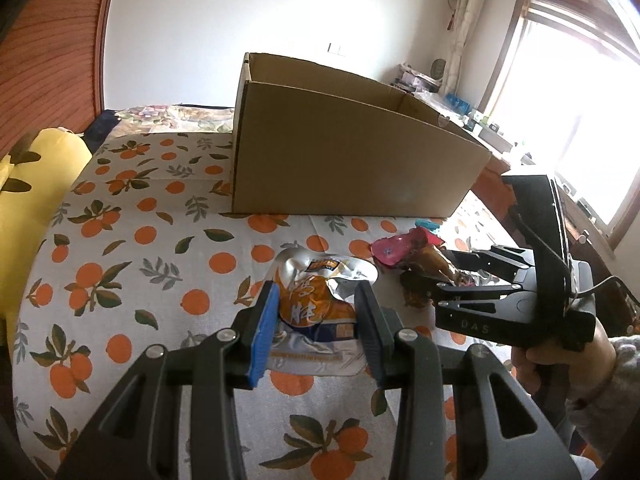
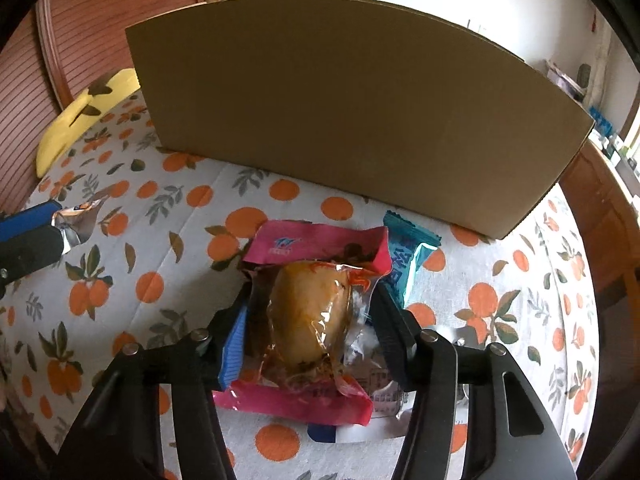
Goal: Organize snacks
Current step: 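Grasp the silver-orange snack packet with the left tool while the right tool grasps the pink-wrapped bread, then carry both snacks over the cardboard box and open both tools to release them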
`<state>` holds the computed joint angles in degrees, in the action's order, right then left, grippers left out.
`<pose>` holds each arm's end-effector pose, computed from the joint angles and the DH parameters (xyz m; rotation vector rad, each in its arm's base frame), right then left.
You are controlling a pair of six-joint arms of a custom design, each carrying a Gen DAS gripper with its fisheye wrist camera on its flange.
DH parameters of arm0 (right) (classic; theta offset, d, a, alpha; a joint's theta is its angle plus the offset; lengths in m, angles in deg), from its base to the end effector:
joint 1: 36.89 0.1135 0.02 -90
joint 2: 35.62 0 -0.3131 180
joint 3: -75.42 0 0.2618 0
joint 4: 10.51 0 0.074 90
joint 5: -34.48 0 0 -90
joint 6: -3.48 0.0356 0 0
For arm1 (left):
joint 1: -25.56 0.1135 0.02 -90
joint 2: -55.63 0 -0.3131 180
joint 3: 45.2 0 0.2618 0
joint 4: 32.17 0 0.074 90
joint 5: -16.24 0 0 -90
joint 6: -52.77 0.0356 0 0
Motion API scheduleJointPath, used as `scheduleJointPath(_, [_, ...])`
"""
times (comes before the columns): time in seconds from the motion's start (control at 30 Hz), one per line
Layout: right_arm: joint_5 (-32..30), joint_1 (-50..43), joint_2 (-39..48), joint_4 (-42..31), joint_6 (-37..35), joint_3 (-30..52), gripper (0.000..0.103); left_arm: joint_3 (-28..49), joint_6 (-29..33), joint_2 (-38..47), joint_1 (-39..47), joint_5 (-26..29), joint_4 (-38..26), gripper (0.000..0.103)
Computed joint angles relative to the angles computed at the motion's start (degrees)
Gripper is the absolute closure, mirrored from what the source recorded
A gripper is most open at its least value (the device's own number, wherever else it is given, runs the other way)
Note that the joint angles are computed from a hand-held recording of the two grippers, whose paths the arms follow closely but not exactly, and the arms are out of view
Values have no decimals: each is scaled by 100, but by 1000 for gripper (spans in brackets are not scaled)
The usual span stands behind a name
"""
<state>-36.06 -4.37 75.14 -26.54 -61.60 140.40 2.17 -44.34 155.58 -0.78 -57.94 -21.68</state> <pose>0.3136 0.1859 0.1238 -0.0595 2.5529 -0.0758 0.2767 -0.1478 0.1414 0.5346 2.2887 -0.6121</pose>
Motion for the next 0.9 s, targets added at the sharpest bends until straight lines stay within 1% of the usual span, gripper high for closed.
scheduleJointPath(0.03, [-56, -10, -21, -8, -17, -7, 59, 3, 3, -17, -2, -2, -26, 65])
scheduleJointPath(0.07, [-74, -9, -38, -43, -16, -1, 63, 0, 2, -48, -15, -14, -55, 65])
scheduleJointPath(0.13, [-122, 22, -46, -31, -40, 0, 64, -10, 15, -88, -25, -28, -76, 65])
scheduleJointPath(0.2, [-225, 32, -136, 108, -48, -141, 65, -24, 15, -189, -49, -45, -134, 65])
scheduleJointPath(0.27, [-160, 71, -331, 222, 77, -335, 65, -35, 6, -281, -117, -114, -181, 65])
scheduleJointPath(0.3, [-226, 62, -477, 321, 130, -459, 65, -20, 17, -340, -142, -148, -233, 65])
scheduleJointPath(0.5, [-389, -30, -1307, 338, 121, -793, 64, 187, 20, -633, -388, -365, -535, 65])
scheduleJointPath(0.6, [-513, -114, -1780, 236, 65, -856, 64, 359, 40, -734, -465, -415, -692, 65])
scheduleJointPath(0.8, [-650, -301, -2768, -244, -155, -888, 64, 863, 125, -854, -606, -459, -1063, 65])
scheduleJointPath(0.9, [-624, -354, -2992, -412, -256, -820, 64, 1091, 146, -845, -670, -489, -1182, 65])
